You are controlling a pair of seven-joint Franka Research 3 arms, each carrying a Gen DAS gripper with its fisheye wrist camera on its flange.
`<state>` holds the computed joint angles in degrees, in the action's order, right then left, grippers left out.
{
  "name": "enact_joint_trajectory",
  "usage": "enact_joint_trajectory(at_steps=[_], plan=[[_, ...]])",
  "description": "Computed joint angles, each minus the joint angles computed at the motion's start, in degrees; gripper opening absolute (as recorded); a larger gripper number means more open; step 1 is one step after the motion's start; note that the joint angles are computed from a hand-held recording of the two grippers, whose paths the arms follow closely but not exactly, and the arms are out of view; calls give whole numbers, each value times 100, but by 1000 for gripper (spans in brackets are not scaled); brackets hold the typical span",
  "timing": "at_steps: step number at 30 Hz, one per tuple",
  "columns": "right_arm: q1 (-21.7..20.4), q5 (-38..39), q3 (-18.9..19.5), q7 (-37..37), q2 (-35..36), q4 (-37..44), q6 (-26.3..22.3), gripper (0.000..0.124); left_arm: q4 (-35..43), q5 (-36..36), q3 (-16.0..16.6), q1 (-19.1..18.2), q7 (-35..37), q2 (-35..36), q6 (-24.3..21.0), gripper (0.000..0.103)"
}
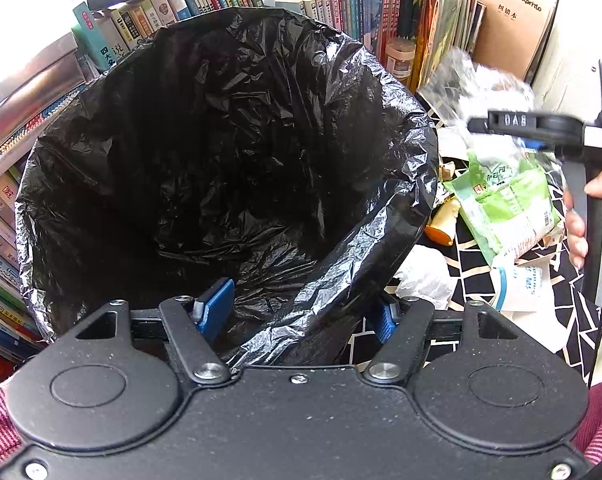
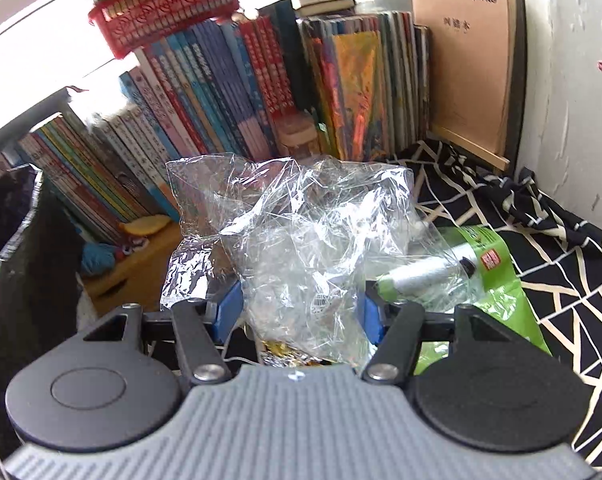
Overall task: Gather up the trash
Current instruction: 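Carry the plastic wrap over the black bin and open the right gripper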
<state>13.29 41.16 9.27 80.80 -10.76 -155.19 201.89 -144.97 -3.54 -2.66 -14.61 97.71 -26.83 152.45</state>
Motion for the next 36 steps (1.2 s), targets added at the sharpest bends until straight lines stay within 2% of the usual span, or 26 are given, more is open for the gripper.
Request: enact_joint_trajectory(at_steps=[3, 15, 19, 24, 30, 34, 36], plan=[[399, -888, -422, 567, -170, -121, 146, 64, -14, -25, 19, -11, 25, -4, 21, 67], [927, -2668, -723, 1474, -746, -429, 968, 64, -34, -25, 14, -15, 31, -9, 63, 67], [1261, -3715, -1189, 2078, -858, -437, 1170, 65, -24, -30, 13, -17, 23, -5, 40, 67], [1625, -5217, -1728, 2825, -778, -246, 1171, 65, -27, -30, 11, -15, 19, -6, 42, 67], [1689, -6355, -1868, 3620, -489, -13, 1178, 67, -21, -27, 5, -13, 14, 1, 41, 67], [1586, -6973, -1912, 4109, -361, 80, 1179, 71, -24, -27, 2, -13, 4, -2, 40, 67], [1464, -7078, -1831, 4228, -329, 98, 1180, 77, -24, -23, 1, -12, 2, -3, 38, 67]])
